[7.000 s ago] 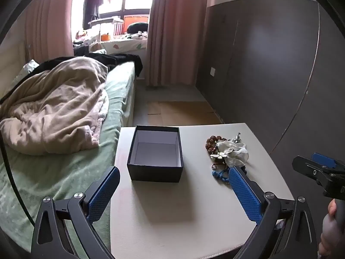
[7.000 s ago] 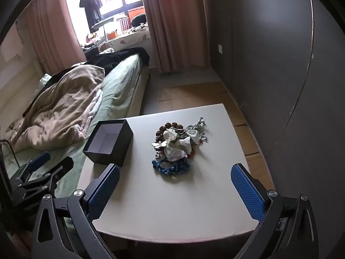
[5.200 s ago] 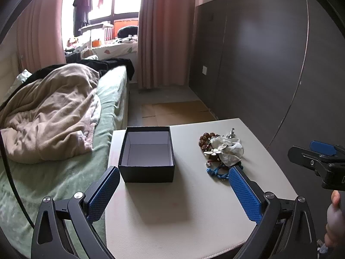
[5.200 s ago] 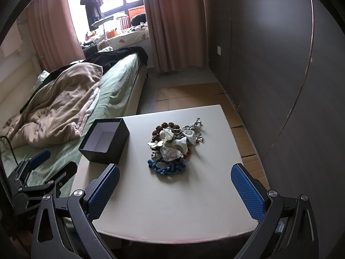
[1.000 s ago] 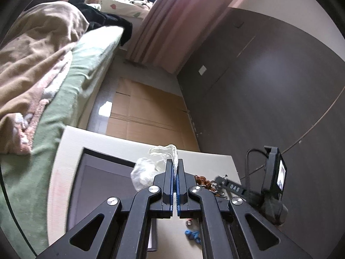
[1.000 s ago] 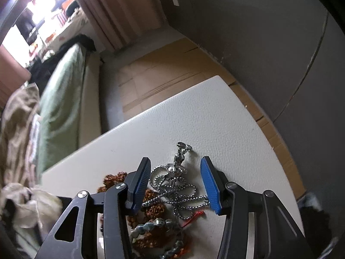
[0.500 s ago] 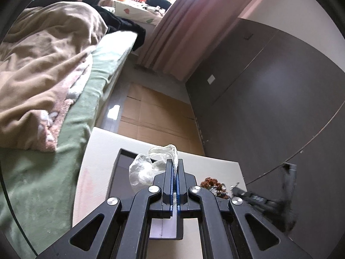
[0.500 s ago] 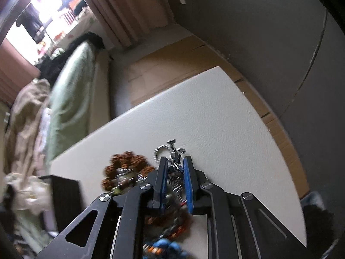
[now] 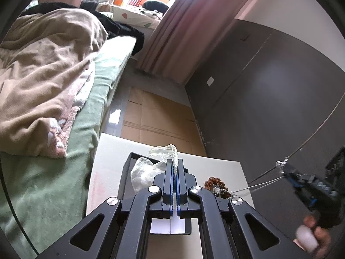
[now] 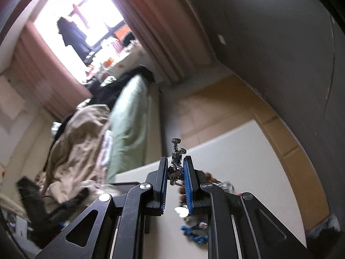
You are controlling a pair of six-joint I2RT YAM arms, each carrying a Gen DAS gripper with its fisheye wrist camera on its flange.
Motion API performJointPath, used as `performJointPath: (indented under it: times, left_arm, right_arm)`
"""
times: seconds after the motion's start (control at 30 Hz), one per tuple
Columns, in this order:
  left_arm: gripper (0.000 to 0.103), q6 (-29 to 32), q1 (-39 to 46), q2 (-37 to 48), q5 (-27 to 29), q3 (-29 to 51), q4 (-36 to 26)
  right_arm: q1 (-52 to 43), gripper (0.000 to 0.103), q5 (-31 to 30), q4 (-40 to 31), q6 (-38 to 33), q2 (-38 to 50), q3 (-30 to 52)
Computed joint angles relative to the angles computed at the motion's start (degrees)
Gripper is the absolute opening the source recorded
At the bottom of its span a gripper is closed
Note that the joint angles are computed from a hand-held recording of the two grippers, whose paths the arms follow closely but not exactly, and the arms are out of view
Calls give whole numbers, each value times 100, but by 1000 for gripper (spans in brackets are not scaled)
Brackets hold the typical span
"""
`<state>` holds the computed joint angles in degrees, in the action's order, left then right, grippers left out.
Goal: Organize jewelry
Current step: 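Lower the tissue into the black box and open the left tool while the right lifts the chain, then carry the silver chain into the black box and open the right tool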
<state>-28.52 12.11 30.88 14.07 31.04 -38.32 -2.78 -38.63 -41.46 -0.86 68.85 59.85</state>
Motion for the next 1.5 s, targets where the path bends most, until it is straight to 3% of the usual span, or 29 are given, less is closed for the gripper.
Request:
performJointPath:
  times: [0.27,0.6,0.63,0.7,0.73,0.77,0.8,1.2,1.5]
  left_arm:
    - [1,225,745,479,985,-16,57]
    - [4,303,884,1198,1525,103,16]
    - [8,334,1024,1272,1746,104,11]
    - [33,377,1259,1320,1989,110,-29]
    - [63,356,1312,1273,1966,112,-57]
    - [83,329,1386,1179,1961,95,-68]
    - [87,303,1549,997,2005,61,-67]
    - [87,1423,3371,876,3043,466,-828]
    - [87,2044,4314,1102,3602,681,-1219]
  right_arm:
    - [472,16,78,-209,400,-342,578]
    - [1207,16,641,-613,823,-445,1655]
    - [1278,16,692,-634,844,-436,1732]
    - [1520,16,893,-726,918,-415,2005]
    - [1610,16,969,-764,940,-402,2118]
    - [1697,16,1038,-789,970,-393,2210]
    - [1806,16,1131,-840,1006,-378,2361]
    - [3146,16,2220,-1492,1168,179,4353]
    - [4201,16,2876,-1461,1218,407,4643]
